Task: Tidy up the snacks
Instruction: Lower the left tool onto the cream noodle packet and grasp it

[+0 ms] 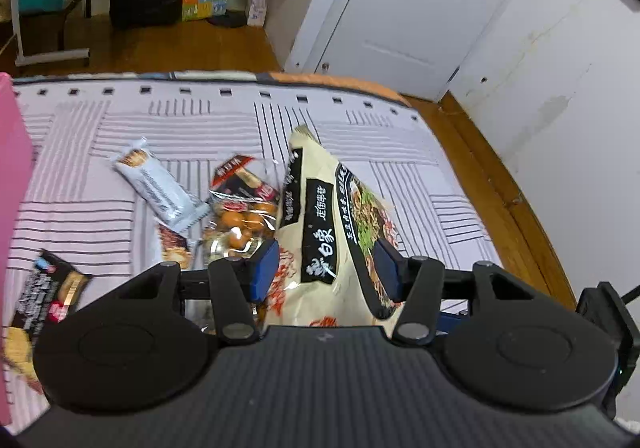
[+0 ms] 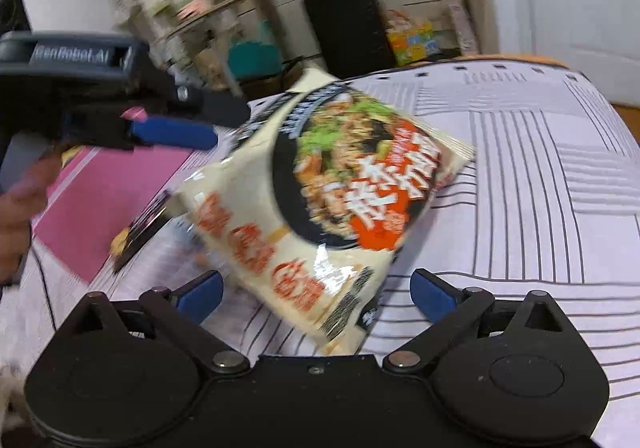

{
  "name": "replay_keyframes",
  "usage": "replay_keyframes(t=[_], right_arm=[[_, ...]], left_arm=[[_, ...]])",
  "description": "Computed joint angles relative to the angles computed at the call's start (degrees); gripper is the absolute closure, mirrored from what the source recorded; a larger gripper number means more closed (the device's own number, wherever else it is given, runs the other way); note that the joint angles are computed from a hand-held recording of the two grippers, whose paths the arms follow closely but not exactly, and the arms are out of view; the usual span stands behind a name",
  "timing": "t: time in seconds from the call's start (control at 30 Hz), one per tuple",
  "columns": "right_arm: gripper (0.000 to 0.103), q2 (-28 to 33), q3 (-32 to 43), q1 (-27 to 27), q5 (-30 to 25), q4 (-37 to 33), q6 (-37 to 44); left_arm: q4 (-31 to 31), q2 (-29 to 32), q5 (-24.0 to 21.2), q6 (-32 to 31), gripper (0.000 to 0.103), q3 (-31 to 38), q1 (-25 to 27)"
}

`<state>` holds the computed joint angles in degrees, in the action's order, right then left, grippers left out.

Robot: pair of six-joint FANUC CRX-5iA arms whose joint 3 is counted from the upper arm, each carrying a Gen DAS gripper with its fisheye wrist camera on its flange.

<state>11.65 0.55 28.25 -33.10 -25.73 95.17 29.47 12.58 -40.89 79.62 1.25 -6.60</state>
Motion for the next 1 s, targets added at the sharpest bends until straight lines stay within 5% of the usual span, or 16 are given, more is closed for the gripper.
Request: replay_keyframes(t=[0.1,0.2,0.43,0.57,0.73,1.0], right_arm=[[0.001,3.06,4.0,-3.17,-3.5,-9.13,6.67],[0.0,5.02,4.99,-3.32,-1.48,-12.05,13.37],[0.009,3.4,0.86,2.12,4.88,2.31,1.31],[0.012,-1.11,-4.84,6.68,6.75,18.91,-11.41],[0.012,-6.18,-6.04,8.1,3.5,20.7,-12.53],[0.013,-9.73,-2.95,11.83,-6.38,22.99,-10.97]], left_arm=[[-3.63,2.17,-1.02,3.28,0.053,2.6,-0.9],[-8.23,3.69,-3.43,5.05,0.066,5.09,-1.75],[-2.13,2.81,-3.25,2.74,0.069,1.86,-0.55],[-2.02,0.47,-3.67,3.24,0.069,0.09,-0.82],[-0.11,-6.42,-2.85,0.29,0.068,-5.05,-0.58],[-7.17,-16.89,-5.27,5.52,0.067,-8.82,-0.28]])
